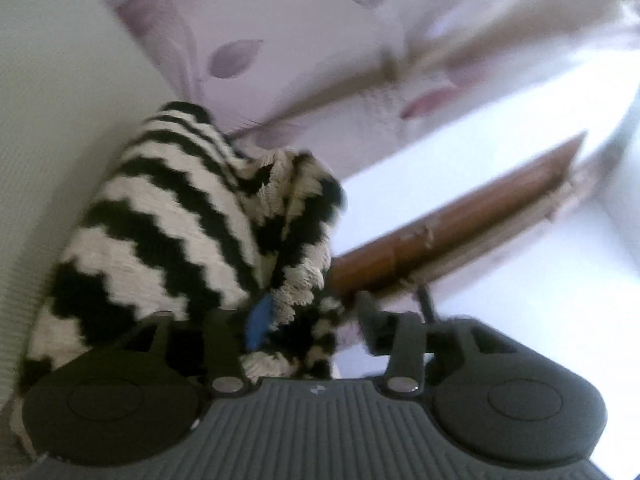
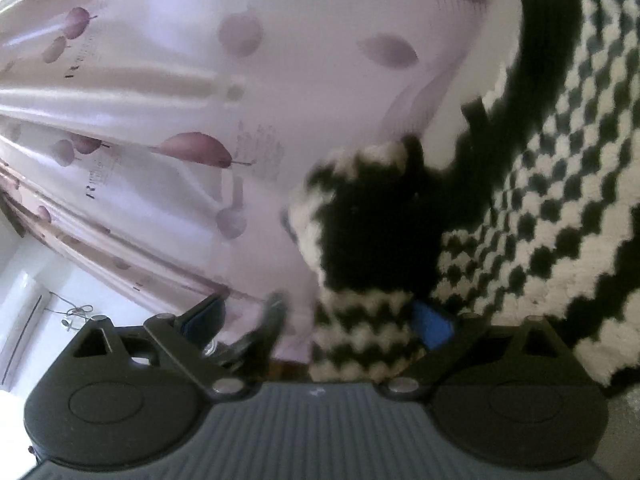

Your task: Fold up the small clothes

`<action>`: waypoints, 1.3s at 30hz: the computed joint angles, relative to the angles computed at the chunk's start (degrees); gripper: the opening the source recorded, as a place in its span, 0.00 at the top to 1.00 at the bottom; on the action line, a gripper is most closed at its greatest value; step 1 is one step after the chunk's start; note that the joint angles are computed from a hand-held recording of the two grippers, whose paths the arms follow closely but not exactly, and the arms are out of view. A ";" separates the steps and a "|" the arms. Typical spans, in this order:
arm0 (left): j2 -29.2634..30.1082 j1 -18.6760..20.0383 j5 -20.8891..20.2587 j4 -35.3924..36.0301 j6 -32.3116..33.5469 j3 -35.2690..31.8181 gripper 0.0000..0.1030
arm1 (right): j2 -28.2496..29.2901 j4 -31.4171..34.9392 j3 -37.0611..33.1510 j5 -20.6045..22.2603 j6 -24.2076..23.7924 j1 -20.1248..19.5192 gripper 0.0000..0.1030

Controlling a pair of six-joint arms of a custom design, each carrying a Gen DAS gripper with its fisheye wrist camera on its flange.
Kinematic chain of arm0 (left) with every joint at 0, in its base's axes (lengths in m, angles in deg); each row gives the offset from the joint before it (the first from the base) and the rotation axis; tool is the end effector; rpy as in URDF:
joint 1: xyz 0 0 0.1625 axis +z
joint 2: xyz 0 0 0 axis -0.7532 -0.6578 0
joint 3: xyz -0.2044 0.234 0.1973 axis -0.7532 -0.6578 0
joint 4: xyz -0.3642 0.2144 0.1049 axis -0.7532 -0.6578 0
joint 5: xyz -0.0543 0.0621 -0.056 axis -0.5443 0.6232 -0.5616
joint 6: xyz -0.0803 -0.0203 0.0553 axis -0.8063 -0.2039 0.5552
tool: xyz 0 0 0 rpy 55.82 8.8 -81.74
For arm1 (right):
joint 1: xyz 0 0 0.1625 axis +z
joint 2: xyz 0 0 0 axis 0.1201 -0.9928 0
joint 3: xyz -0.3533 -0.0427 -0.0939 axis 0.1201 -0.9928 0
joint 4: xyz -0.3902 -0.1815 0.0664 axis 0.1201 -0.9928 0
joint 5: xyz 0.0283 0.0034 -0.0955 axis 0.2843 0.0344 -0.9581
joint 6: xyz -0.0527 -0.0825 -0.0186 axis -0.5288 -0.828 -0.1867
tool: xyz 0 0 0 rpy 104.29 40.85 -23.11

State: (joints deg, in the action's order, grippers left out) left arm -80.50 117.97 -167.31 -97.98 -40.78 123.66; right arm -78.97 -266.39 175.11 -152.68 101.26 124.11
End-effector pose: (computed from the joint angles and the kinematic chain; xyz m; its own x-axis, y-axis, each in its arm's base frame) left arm -0.0513 -0.3476 0.2627 -0.7121 0.4216 0.5614 0.2865 0.9045 -0.3158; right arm 0.2755 -0.1706 0.1281 -0.8428 0.0010 -0.5383 0.4701 0.4883 -0.7352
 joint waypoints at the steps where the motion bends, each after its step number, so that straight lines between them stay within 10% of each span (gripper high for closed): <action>1: -0.78 -0.49 0.02 0.17 1.92 0.43 0.41 | 0.19 -0.52 0.01 0.45 0.81 -0.64 0.03; 8: -5.40 -0.09 -1.50 5.76 6.40 1.20 0.33 | -2.44 4.29 0.25 -2.69 3.99 -0.46 0.06; 12: -7.94 0.44 -1.11 8.36 6.89 1.18 0.32 | -7.13 20.92 -1.72 -9.24 4.51 2.39 0.67; 17: -16.51 0.68 4.21 9.76 8.95 1.91 0.10 | -8.38 27.86 -3.68 -13.71 1.87 3.90 0.78; 27: -22.23 3.22 11.81 8.26 8.41 3.37 0.06 | -21.62 46.10 -6.47 -18.21 -14.03 3.78 0.83; 39: -24.41 -5.33 16.02 7.92 9.09 7.71 0.01 | -57.72 73.49 5.18 -14.98 -20.59 -8.86 0.83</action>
State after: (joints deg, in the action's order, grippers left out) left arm -104.90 112.64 -151.29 -90.06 -31.69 131.37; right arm -136.69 -192.89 180.29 -167.66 80.66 115.25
